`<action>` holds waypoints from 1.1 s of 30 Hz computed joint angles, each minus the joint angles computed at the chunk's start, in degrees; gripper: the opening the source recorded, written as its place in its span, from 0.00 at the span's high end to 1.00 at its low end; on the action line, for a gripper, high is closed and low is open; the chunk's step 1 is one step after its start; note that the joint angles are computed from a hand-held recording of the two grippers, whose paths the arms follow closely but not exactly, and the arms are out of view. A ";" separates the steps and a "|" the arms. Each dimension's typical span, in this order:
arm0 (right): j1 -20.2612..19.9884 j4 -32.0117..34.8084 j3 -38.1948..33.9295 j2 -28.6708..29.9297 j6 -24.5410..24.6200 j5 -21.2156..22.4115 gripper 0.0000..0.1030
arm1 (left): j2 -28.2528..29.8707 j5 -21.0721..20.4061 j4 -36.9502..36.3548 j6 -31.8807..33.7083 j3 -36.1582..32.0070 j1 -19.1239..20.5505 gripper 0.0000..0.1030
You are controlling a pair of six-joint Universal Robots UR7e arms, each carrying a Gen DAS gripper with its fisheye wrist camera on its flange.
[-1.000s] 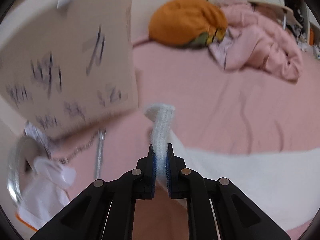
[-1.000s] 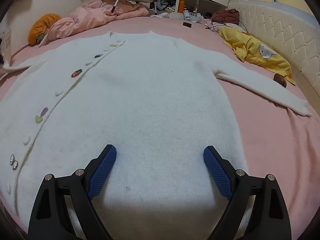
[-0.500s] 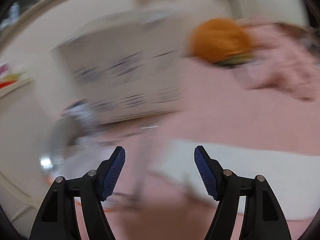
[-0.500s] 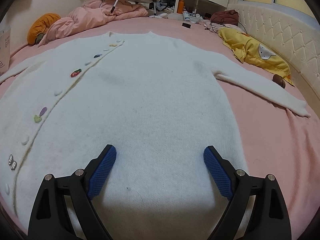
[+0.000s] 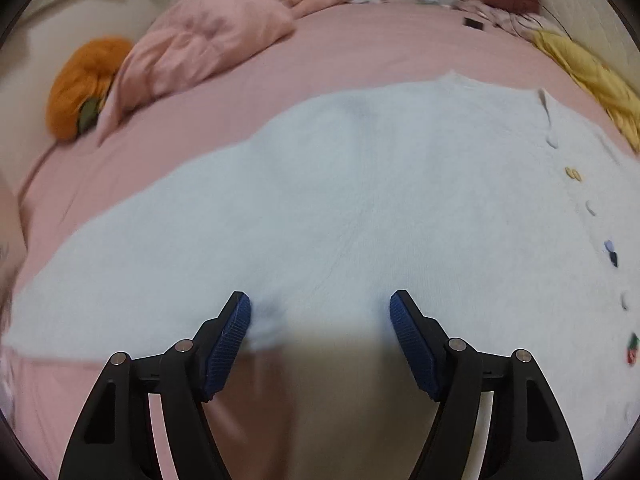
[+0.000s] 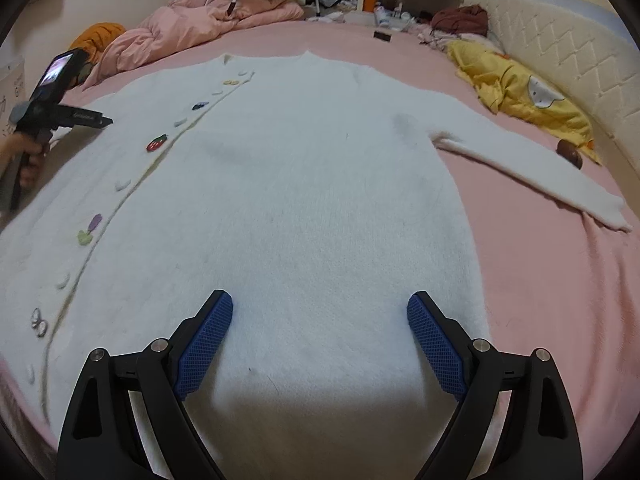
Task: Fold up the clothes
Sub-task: 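Press the cardigan hem flat with both open grippers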
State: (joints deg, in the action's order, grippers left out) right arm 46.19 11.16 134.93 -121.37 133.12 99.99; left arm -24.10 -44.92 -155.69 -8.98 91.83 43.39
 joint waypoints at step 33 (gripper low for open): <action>17.52 25.60 -5.67 16.35 11.10 33.58 0.13 | -20.97 -18.21 34.00 -34.63 26.80 -18.69 0.28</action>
